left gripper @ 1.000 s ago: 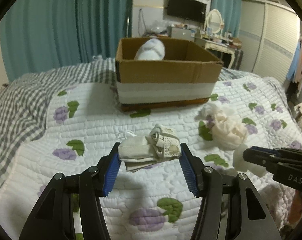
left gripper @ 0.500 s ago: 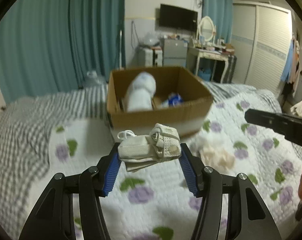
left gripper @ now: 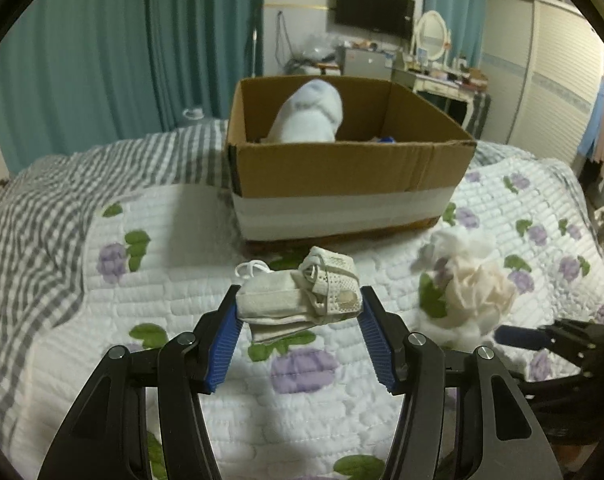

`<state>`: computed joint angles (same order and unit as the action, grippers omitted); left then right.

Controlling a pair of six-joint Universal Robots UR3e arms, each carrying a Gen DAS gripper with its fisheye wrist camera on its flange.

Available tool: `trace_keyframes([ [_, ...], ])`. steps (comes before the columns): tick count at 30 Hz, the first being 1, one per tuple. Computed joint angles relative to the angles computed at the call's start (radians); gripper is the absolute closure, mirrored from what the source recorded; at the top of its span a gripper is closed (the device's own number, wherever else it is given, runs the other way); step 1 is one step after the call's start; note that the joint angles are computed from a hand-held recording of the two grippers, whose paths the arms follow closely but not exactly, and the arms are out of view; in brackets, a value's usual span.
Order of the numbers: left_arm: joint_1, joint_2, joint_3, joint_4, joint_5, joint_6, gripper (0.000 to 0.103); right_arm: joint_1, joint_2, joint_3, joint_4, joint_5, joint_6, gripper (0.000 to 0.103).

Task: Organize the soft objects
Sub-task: 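Carry the white cloth with the right tool while the left carries the mask to the box, then open both tools to drop the mask and cloth into the box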

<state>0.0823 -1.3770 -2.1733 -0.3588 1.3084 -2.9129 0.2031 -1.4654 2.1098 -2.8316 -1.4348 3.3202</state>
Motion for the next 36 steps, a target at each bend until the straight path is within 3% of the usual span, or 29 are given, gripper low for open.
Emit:
trace_keyframes([
  [3,0.006,0.0,0.0,-0.001,-0.009,0.006,0.047,0.03,0.096,-0.087,0.018,-0.05,0.028,0.032],
  [6,0.017,0.002,-0.013,0.011,-0.023,0.017,0.047,0.031,0.155,-0.137,0.018,-0.056,0.061,0.032],
  [7,0.019,0.008,-0.019,0.011,-0.024,0.019,0.047,0.037,0.162,-0.144,0.016,-0.069,0.066,0.035],
  [8,0.02,0.014,-0.025,0.011,-0.025,0.02,0.047,0.049,0.168,-0.153,0.021,-0.099,0.075,0.055],
  [9,0.023,0.018,-0.03,0.012,-0.027,0.019,0.047,0.056,0.166,-0.152,0.021,-0.122,0.077,0.063],
  [12,0.035,0.051,-0.057,0.014,-0.032,0.022,0.047,0.05,0.116,-0.081,-0.036,-0.125,0.081,0.074],
  [20,0.067,0.191,-0.1,-0.071,-0.064,0.031,0.047,0.052,-0.118,0.109,-0.105,-0.102,0.085,0.078],
  [25,0.064,0.233,-0.032,-0.147,-0.1,0.029,0.047,0.06,-0.253,0.104,-0.079,-0.104,0.076,0.078],
  [30,-0.015,0.114,0.179,-0.131,-0.049,-0.004,0.047,-0.005,-0.275,-0.066,-0.011,-0.058,-0.002,0.078],
  [36,-0.102,-0.169,0.533,-0.098,0.055,0.022,0.047,-0.074,-0.085,-0.522,0.161,0.046,-0.184,0.076],
])
